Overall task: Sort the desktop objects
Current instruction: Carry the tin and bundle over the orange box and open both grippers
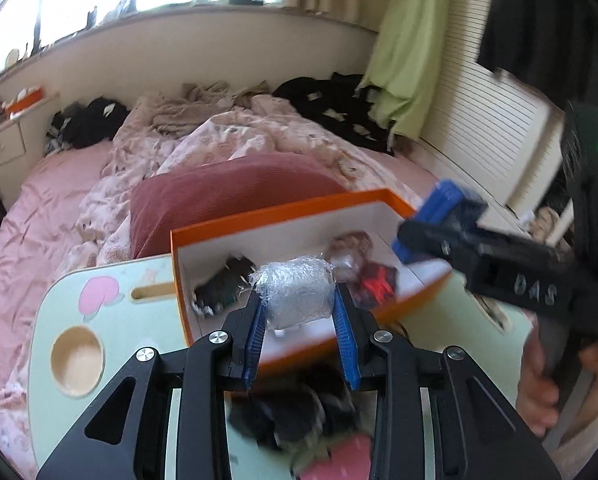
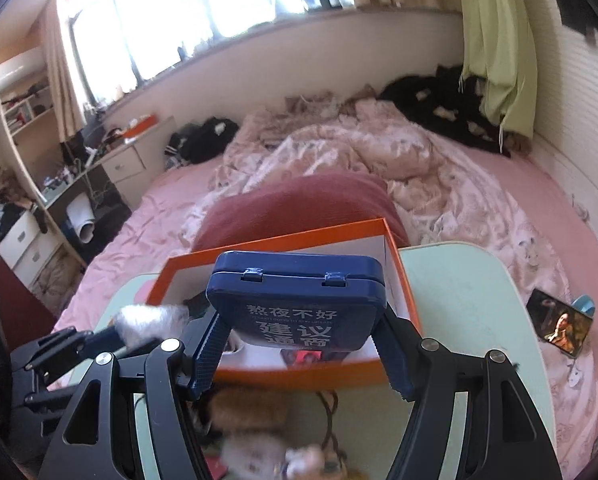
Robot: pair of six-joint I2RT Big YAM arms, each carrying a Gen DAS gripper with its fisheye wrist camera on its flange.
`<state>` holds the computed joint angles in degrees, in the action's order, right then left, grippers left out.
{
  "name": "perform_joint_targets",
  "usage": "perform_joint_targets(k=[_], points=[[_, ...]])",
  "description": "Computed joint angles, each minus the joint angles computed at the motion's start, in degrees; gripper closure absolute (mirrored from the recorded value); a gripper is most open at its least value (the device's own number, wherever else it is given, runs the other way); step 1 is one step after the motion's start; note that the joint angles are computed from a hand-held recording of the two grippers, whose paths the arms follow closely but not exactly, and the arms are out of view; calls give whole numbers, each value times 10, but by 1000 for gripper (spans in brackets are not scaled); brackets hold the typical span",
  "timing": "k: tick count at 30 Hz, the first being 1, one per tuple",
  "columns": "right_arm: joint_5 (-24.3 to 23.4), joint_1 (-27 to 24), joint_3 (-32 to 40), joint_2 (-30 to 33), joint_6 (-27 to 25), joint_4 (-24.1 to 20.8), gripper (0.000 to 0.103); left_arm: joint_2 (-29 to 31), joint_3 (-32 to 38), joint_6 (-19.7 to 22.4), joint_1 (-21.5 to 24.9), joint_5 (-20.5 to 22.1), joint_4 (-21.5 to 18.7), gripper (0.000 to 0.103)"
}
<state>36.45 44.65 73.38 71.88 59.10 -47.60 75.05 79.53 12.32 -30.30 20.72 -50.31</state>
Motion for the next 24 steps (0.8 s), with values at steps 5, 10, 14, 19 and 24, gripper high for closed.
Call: perform_joint_targets(k=[5,10,14,19,24], points=[[-46,-30,-3,15,-5,12,34,43,23,-28,3,0,-11,57],[24,-3,-11,6,15,16,14,13,-16,-38,16,7,32,36],[67,39,-11,0,29,-7,14,-24,-48,-21,31,17,29,35],[122,122,0,12,99,-95,12,-91,-108,37,44,16,10,34],[117,187,-10,33,192,-157,6,-149,-172,77,51,10,-19,30]])
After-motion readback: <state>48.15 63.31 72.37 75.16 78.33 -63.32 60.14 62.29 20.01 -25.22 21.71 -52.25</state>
